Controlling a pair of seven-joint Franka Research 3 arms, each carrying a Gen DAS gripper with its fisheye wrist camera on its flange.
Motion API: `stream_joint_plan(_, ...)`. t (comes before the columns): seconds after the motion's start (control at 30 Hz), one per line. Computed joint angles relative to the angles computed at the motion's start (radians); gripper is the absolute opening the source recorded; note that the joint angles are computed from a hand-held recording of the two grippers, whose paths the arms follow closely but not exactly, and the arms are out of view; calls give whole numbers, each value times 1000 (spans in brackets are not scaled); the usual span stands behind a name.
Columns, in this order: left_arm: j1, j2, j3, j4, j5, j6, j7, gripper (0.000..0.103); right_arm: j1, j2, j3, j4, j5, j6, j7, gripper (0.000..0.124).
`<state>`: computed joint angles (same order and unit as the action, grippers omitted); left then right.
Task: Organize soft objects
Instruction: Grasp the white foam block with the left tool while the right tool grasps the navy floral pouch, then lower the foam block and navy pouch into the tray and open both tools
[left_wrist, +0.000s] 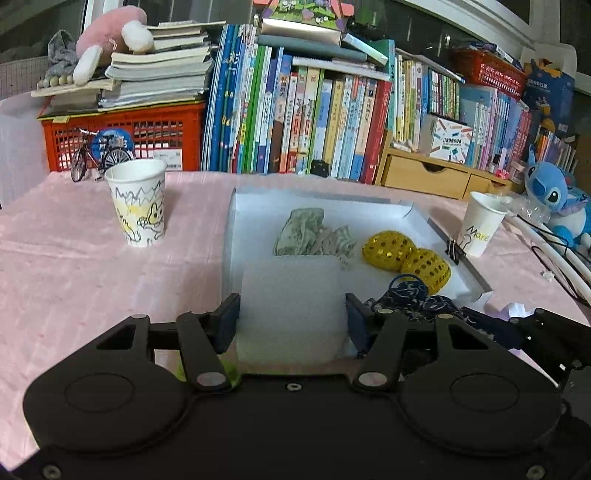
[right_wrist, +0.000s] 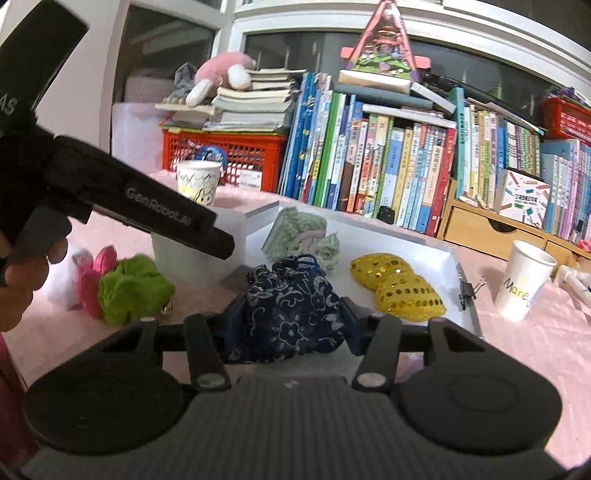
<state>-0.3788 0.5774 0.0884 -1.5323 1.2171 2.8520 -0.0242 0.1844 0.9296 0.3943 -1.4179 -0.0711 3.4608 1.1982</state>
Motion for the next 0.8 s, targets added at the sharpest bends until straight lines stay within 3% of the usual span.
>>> stream_joint_plan(0.13,4,3,-1,15,-8,4,6,56,-44,1,48,-3,-15,6,29,56)
stream_joint_plan(0.37,13,26,-6,59,-68,6,76,56,-76,11,70,33,-21,5,107,57)
stream_joint_plan(0.6,48,81,-42,148,-229,18,247,56,-20,18,-25,130,60,-4,148,57)
stream_joint_plan(0.8,62,162,-46,304,-387,-4,424,56,27,84,-92,333,145,-104,153,57)
